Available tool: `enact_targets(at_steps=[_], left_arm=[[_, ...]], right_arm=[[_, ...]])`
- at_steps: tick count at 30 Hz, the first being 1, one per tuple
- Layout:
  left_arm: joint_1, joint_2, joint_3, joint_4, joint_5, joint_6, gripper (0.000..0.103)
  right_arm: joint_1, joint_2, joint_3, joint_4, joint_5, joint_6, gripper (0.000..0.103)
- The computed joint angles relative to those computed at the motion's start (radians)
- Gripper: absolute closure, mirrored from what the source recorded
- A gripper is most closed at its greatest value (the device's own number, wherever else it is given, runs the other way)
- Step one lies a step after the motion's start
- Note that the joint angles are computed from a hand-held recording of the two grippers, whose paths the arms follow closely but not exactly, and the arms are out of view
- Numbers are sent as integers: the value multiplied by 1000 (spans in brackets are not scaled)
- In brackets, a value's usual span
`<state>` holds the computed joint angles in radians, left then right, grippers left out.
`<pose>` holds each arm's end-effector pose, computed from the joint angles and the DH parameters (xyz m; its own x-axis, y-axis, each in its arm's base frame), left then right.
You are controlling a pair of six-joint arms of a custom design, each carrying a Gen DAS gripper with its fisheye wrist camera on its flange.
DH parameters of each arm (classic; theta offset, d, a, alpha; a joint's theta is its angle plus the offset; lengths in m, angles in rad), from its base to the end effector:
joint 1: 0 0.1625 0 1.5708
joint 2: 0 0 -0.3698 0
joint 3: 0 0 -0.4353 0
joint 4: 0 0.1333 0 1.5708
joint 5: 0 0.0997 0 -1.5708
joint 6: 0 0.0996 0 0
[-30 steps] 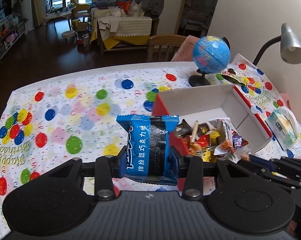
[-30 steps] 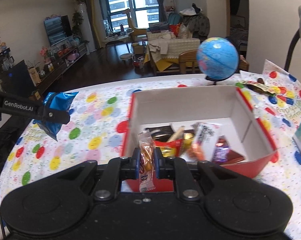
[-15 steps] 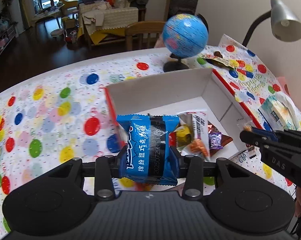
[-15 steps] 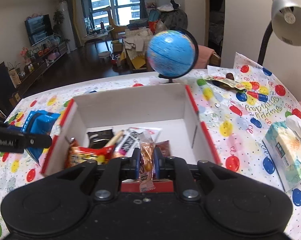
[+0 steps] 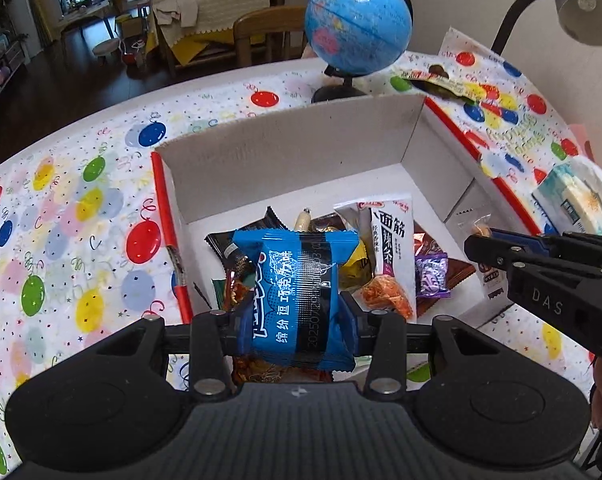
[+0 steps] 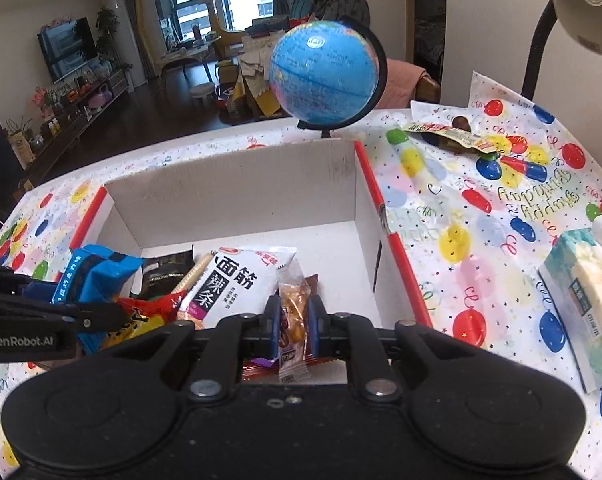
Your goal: Organize snacks
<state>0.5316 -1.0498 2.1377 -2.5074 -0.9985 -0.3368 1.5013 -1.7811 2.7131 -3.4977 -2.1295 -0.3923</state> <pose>-0.3121 -0.4007 -0.0001 -0.6174 0.5574 -0.5551 0.6867 0.7261 -0.0347 0.0590 -0.3123 0.2123 -0.7676 0.2565 0.5874 -0.2766 0.6941 -0.6646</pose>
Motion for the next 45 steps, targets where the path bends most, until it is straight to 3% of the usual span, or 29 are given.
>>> enact_targets(at_steps=[8, 16, 19, 24, 28, 33, 39, 42, 45], left_arm=[[8, 38, -14, 2, 7, -5, 61], [1, 45, -6, -10, 20, -6, 61], [-3, 42, -4, -6, 29, -10, 56], [-11, 21, 13, -33, 31, 0, 37], [-20, 1, 25, -41, 29, 1, 37], [-30, -45, 60, -66, 24, 11, 29], [-41, -123, 112, -98, 11, 36, 27], [-47, -173, 141, -110, 11, 42, 16], [-51, -222, 164, -108, 3, 49, 15]], right_arm=[[-26, 9, -4, 28, 27, 0, 91], [-33, 16, -2, 31, 33, 1, 82], [-33, 15, 0, 27, 33, 4, 82], [-27, -10, 16, 29, 40, 7, 80], [-15, -47, 31, 35, 46, 11, 76], [23, -90, 54, 37, 27, 29, 69], [108, -95, 63, 18, -25, 62, 55], [153, -90, 66, 3, -46, 71, 49], [194, -88, 70, -7, -64, 94, 42]])
